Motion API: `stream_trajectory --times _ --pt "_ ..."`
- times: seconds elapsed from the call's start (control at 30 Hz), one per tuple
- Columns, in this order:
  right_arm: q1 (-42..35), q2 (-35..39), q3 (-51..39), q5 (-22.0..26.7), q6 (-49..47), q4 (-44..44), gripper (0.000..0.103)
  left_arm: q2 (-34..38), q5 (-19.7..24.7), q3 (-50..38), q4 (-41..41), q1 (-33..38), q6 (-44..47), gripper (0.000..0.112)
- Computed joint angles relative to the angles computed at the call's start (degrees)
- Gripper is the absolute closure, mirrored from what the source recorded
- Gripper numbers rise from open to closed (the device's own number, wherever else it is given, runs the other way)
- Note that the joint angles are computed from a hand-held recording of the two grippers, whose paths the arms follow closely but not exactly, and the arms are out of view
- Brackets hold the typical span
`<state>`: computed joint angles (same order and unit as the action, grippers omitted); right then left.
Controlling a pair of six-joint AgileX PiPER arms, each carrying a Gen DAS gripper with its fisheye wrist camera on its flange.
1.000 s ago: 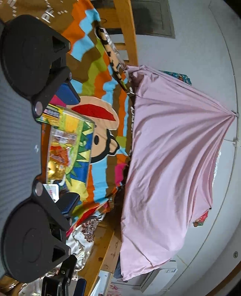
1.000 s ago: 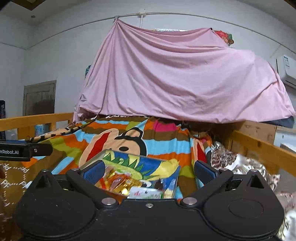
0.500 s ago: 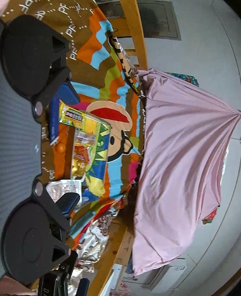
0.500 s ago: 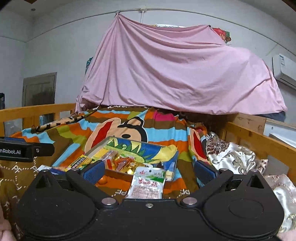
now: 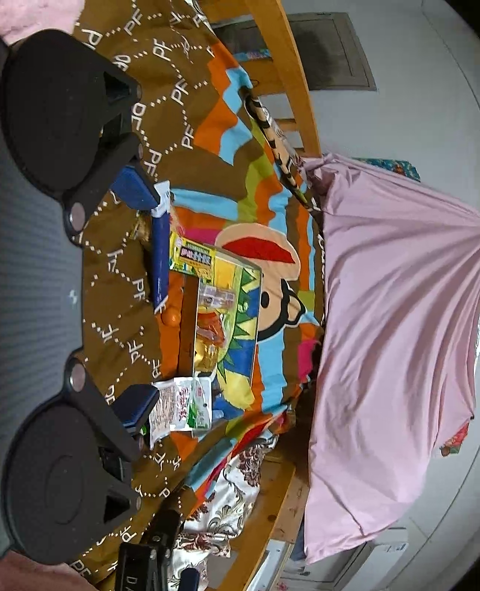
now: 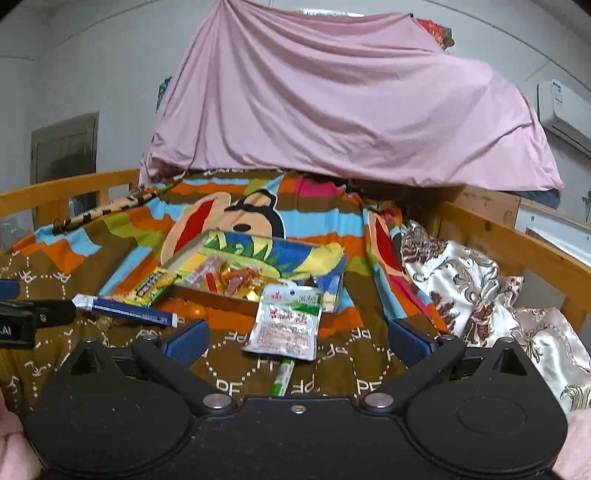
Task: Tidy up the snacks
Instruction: 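Lower the left tool onto the blue box while the right tool approaches the green stick snack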
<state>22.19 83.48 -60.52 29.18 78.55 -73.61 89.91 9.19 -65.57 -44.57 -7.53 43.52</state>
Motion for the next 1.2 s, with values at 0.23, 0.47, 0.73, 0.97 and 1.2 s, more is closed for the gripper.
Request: stream_trajectory --times 0.23,0.47,0.73,0.97,1.2 --pt "-0.45 1.85 -2.43 -0.12 -7.52 6.66 0.001 1.61 2.72 -2.72 9.51 1.00 -10.61 0.010" --pt "-2.63 4.85 -6.78 -0.42 -20.77 19.84 0.001 5.43 7.41 -8.85 13.51 2.01 -13.25 0.010" --pt "-4.99 8.41 -11.66 0.46 -35.90 34.99 0.001 13.60 20.15 -21.04 8.85 4.61 -8.29 0.010" --pt "-8.11 13.02 -17.37 2.53 -50.03 50.47 0.001 20.21 24.23 -30.22 13.81 3.12 -8.33 0.010" --pt "-12.61 18.61 -23.99 5.21 -63.51 68.39 0.002 28.20 30.73 -41.93 16.20 3.45 -7.04 0.010"
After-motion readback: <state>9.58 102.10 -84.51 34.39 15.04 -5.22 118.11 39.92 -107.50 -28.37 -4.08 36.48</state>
